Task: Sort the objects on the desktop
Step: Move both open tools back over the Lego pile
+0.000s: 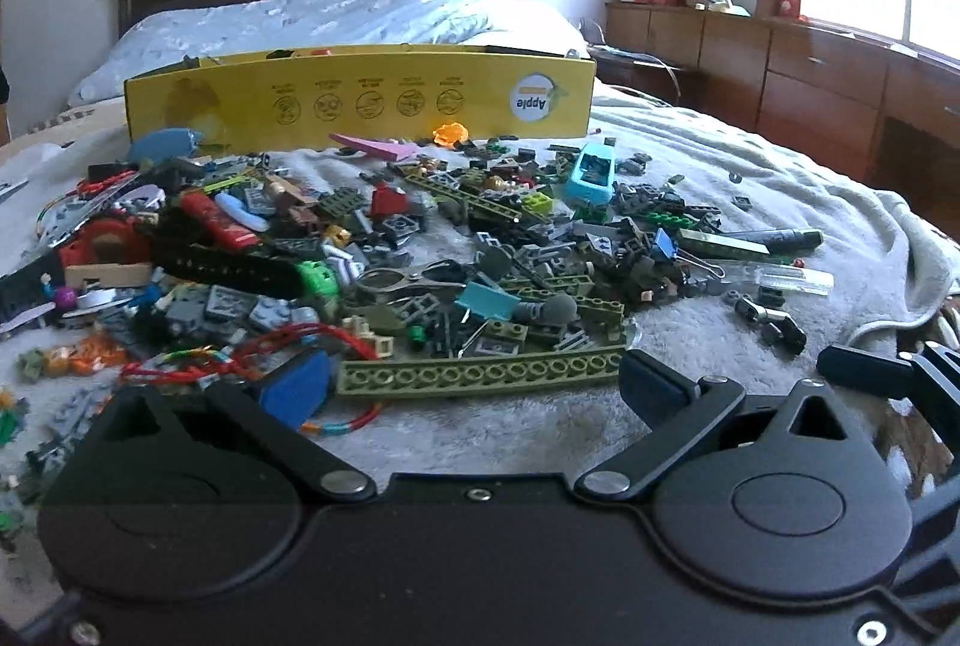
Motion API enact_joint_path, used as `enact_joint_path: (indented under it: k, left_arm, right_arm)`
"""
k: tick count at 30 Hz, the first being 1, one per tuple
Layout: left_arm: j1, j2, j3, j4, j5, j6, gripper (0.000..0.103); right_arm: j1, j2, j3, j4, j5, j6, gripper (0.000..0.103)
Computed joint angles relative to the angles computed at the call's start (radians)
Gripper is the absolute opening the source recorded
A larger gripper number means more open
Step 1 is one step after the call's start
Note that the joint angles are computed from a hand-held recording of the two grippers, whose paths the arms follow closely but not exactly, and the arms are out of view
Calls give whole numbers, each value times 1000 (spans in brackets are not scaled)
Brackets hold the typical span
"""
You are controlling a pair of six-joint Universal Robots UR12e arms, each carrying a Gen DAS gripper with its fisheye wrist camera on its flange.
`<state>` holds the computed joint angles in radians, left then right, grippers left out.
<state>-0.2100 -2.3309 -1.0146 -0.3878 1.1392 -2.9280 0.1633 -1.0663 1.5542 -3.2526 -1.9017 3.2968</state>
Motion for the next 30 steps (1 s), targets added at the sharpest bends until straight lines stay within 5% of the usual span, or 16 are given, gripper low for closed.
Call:
enact_joint_path:
  k: [11, 14, 17, 19, 22, 27, 30]
  left_arm:
    - [-14, -4, 7, -19, 0, 36, 102]
    - [-3, -2, 9, -18, -42, 108, 102]
    - [-13, -15, 32, 18, 31, 205, 102]
    - [-13, -29, 67, -31, 19, 303, 102]
    - [-3, -39, 109, -141, -47, 386, 91]
    - [10, -45, 170, -353, -111, 410, 62]
    - [13, -27, 139, -344, -102, 435, 54]
  right_arm:
    - [1, 11, 6, -44, -2, -31, 103]
    - [-2, 6, 11, -43, 9, -27, 103]
    - [-3, 5, 14, -48, 14, -14, 103]
    - [-2, 5, 12, -44, 10, -11, 103]
    - [-3, 3, 11, -37, 14, -5, 103]
    - [-9, -7, 18, -32, 38, 26, 103]
    - [-10, -8, 19, -33, 41, 37, 103]
